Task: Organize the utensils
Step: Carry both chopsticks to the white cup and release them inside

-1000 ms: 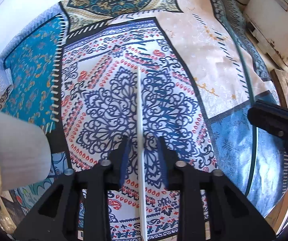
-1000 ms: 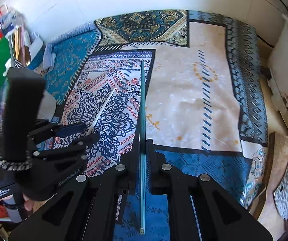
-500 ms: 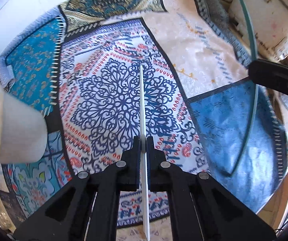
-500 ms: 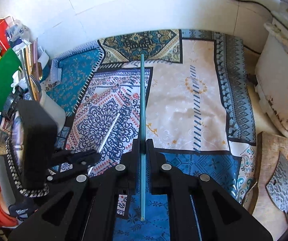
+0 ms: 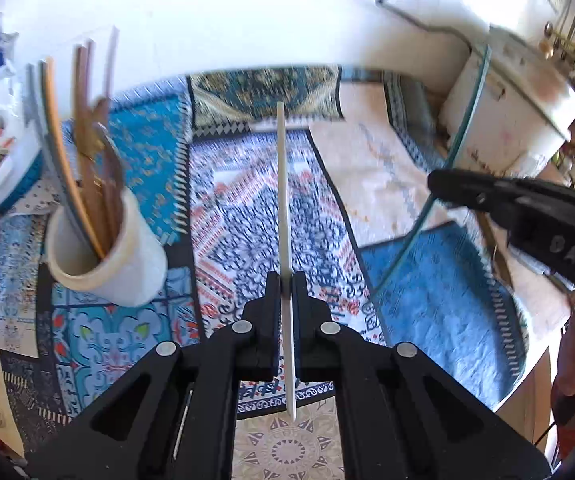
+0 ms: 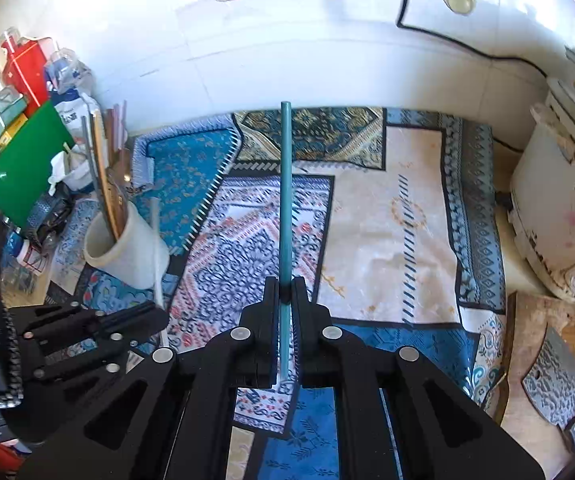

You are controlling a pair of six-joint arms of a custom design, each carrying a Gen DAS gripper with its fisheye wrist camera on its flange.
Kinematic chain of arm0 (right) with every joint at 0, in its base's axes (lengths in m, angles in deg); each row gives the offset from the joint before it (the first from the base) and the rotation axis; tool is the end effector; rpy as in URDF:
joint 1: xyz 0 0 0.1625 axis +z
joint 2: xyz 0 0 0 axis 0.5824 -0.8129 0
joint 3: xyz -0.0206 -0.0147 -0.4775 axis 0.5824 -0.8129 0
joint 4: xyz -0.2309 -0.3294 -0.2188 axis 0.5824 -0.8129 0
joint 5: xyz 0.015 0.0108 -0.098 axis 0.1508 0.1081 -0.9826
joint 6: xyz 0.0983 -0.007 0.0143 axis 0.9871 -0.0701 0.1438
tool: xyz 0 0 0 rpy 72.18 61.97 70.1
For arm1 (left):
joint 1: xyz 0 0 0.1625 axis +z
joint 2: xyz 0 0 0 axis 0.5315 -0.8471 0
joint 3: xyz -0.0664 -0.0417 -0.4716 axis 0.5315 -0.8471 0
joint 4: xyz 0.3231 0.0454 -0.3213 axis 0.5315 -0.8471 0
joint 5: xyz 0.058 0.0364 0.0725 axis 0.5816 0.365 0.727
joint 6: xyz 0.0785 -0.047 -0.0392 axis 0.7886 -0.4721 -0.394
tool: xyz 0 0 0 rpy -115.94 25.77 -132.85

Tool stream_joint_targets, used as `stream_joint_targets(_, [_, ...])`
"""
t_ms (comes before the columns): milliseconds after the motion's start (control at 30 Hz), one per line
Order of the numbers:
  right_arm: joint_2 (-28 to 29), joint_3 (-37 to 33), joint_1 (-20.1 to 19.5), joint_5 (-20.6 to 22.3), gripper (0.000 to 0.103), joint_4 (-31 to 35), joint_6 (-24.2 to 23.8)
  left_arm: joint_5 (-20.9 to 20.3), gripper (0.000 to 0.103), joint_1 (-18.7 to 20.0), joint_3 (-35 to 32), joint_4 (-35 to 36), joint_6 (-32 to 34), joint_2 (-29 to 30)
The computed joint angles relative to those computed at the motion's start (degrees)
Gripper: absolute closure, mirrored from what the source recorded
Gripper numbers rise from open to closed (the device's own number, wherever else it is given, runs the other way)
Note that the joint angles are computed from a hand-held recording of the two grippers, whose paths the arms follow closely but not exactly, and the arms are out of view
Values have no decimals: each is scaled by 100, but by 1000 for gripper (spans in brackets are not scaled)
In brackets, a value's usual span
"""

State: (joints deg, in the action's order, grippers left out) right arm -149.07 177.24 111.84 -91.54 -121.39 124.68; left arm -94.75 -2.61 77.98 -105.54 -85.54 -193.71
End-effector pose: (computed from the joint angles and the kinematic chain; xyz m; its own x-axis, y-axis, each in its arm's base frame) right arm 0.4895 -0.2479 0.1398 -0.8221 0.1065 0.5593 -0.2849 0.7736 -0.5660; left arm -0.1900 -0.3182 0.3783 -0.6524 0.5659 -0.5041 0.6877 0.7215 -0.0801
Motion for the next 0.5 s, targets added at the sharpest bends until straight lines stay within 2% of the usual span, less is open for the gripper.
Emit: stream_joint_targets(500, [477, -729, 144, -400, 98, -515, -877, 460, 100, -112, -581, -484, 404, -238])
